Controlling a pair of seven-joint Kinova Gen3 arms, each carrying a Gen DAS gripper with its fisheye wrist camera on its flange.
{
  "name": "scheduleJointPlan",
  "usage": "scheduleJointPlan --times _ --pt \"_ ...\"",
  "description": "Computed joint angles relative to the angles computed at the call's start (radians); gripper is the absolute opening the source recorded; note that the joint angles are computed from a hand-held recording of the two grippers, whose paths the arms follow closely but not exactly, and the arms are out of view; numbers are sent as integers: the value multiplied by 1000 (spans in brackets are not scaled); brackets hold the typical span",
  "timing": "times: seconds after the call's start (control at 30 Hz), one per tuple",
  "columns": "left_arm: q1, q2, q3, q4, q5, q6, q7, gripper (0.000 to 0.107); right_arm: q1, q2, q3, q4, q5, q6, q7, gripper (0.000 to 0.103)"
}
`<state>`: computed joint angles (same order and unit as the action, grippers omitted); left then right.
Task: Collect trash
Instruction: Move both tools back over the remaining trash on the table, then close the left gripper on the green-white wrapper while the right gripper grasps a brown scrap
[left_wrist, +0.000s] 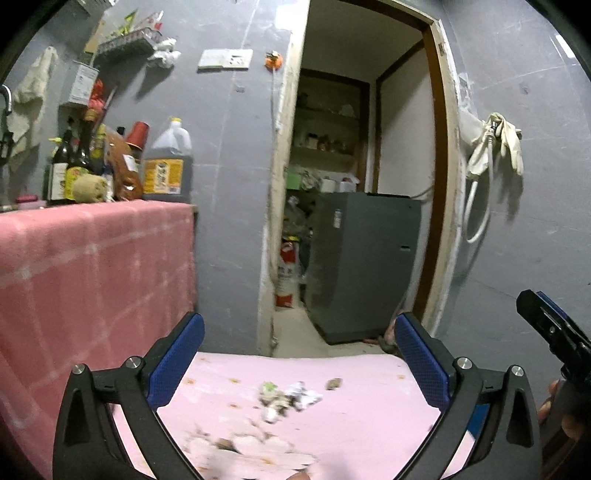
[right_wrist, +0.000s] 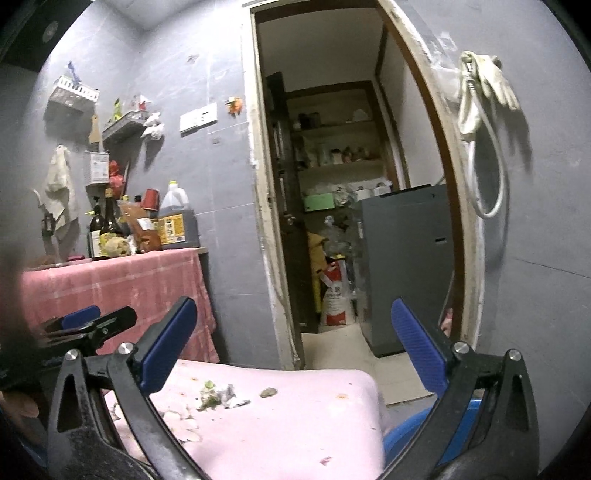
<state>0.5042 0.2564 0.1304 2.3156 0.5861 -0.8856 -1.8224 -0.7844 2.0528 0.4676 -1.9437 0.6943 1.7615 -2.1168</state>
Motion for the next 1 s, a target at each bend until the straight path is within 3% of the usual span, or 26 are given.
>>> scheduleJointPlan --times 0.17,0.63,0.9,1.0 --pt "-28 7 -17 33 -16 -32 11 101 -4 -13 -22 79 -57 -46 -15 103" --pt "-152 94 -58 10 -184 72 91 101 29 -18 -99 258 -231 -123 -27 103" --pt "-223 138 -65 -71 -309 256 157 101 56 -40 -157 354 -361 -114 -7 102" --pt "-231 151 -72 -114 -337 343 160 101 70 -50 -188 396 -425 -111 1 94"
